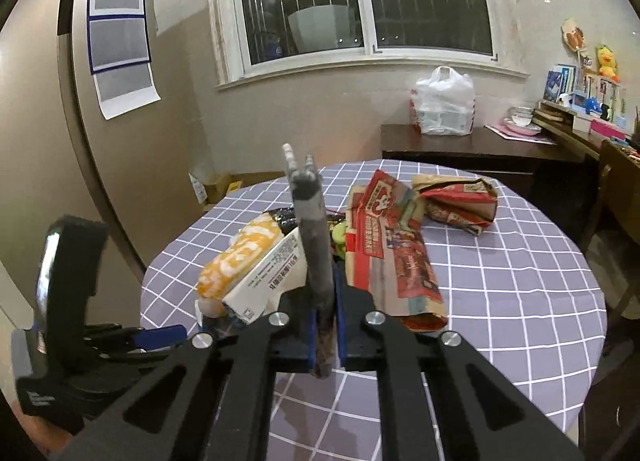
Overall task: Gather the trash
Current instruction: 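Grasp the blue-and-white wrapper strip on the table with the left gripper, then carry the blue strip to the blue bin and open the left gripper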
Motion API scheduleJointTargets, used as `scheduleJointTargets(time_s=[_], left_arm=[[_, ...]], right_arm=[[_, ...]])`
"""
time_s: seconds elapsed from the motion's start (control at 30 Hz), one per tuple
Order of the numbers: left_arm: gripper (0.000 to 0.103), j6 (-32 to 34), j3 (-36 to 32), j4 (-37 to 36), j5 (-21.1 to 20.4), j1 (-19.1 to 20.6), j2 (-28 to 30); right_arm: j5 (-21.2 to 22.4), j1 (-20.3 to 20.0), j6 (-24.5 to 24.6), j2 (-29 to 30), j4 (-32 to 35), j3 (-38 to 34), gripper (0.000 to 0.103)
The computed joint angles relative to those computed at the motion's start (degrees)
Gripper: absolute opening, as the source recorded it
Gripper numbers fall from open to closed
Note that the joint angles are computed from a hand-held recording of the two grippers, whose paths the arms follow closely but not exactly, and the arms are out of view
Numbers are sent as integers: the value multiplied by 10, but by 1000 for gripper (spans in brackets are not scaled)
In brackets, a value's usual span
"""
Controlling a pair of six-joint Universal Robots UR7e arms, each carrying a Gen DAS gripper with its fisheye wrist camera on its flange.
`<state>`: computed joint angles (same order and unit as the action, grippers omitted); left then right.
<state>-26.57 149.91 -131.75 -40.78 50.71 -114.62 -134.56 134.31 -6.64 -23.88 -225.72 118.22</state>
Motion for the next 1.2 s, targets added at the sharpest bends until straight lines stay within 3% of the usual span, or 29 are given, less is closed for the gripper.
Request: scheduleJointTargets(time_s=[0.13,0.37,0.5,0.7,0.83,0.93,1.0,1.07,1.2], left_arm=[[11,44,0,-33,-48,25,-26],[11,40,-6,90,-40,-31,-179],[11,34,-22,144,-19,-53,-247],[11,100,-50,128,0,-8,-296],[11,198,-68,22,-29,98,-278],[11,284,-81,-95,-67,213,-226],[11,332,-99,-167,-114,308,-174],[11,364,-125,-222,-159,395,-119],[11,388,-179,-268,-212,505,-36]], right_arm=[[-15,19,-9,0,-12,-7,7],[-53,68,-33,9,-32,-42,7],[-46,89,-35,17,-1,-74,7],[17,107,-14,52,102,-152,7],[90,102,16,91,203,-224,7],[121,105,23,134,268,-290,7],[144,104,21,171,316,-347,7],[164,99,21,211,368,-409,7],[192,88,13,290,449,-535,7]])
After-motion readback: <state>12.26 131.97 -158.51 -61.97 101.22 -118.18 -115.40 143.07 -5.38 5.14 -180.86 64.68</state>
